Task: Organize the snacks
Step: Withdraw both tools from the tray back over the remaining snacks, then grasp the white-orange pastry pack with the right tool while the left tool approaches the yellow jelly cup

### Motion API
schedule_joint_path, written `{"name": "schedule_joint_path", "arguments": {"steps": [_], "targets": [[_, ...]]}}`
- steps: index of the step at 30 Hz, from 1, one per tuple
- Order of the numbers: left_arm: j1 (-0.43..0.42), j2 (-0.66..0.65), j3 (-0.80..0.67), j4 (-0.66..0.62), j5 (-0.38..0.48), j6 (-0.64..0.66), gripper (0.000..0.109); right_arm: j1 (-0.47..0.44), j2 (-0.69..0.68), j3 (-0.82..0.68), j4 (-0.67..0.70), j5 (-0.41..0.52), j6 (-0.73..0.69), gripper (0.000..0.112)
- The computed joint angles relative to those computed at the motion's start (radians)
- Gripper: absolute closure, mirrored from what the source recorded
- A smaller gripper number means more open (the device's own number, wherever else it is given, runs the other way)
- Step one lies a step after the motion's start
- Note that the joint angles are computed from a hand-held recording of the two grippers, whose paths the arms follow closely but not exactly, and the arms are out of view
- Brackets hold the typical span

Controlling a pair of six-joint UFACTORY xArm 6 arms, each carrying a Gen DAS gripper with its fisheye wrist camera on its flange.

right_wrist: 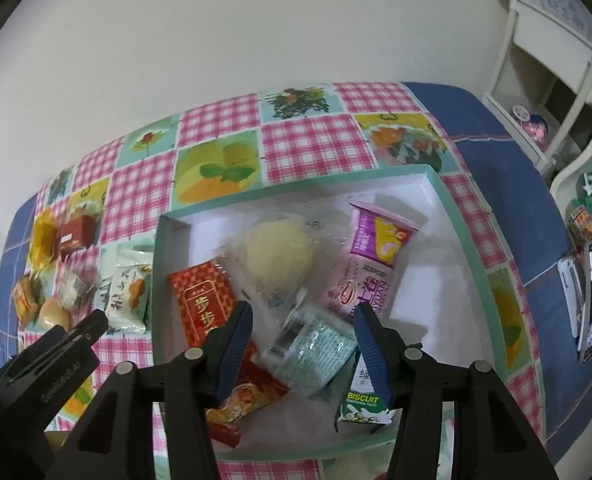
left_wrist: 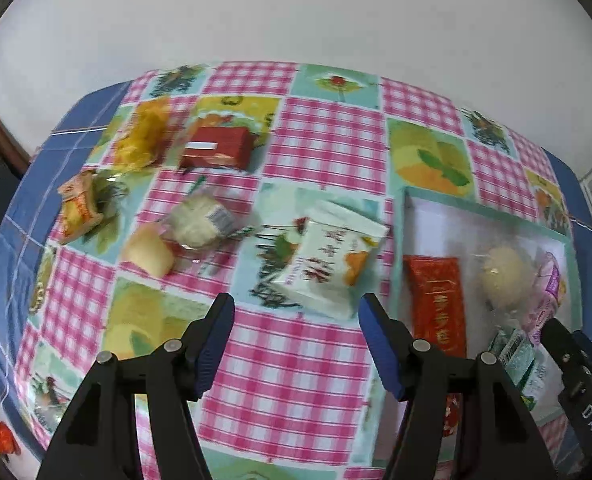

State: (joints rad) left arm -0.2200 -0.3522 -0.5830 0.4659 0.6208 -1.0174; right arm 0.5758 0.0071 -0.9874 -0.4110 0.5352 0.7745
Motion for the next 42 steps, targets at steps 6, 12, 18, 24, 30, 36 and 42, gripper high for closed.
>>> {"name": "schedule_joint_path", "arguments": {"steps": [6,12,18,24,30,36,42], "targets": [[-0.003,-0.043,0.017,0.073,0.063,-0.053,0.042,0.036,0.005,-0.018,-0.043,0.022,0.018,0.055],[0.013,-0.088,0.046,0.089,0.097,-0.071,0.026,0.062,0.026,-0.035,-0.044,0.028,0.016,0.035],[0.070,-0.109,0.078,0.040,0.124,-0.031,0.019,0.085,0.048,-0.052,-0.065,0.044,0.021,0.016],[0.149,-0.153,0.111,0.060,0.121,-0.028,0.013,0.099,0.071,-0.065,-0.057,0.036,0.015,0.009],[0.243,-0.182,0.138,0.060,0.071,0.004,0.009,0.113,0.100,-0.079,-0.037,0.009,0.016,0.009],[0.339,-0.185,0.159,0.009,-0.005,0.073,0.008,0.133,0.127,-0.094,-0.061,-0.027,0.047,0.009],[0.408,-0.173,0.170,0.051,-0.105,0.082,0.008,0.164,0.171,-0.141,-0.073,-0.052,0.074,0.009]]}}
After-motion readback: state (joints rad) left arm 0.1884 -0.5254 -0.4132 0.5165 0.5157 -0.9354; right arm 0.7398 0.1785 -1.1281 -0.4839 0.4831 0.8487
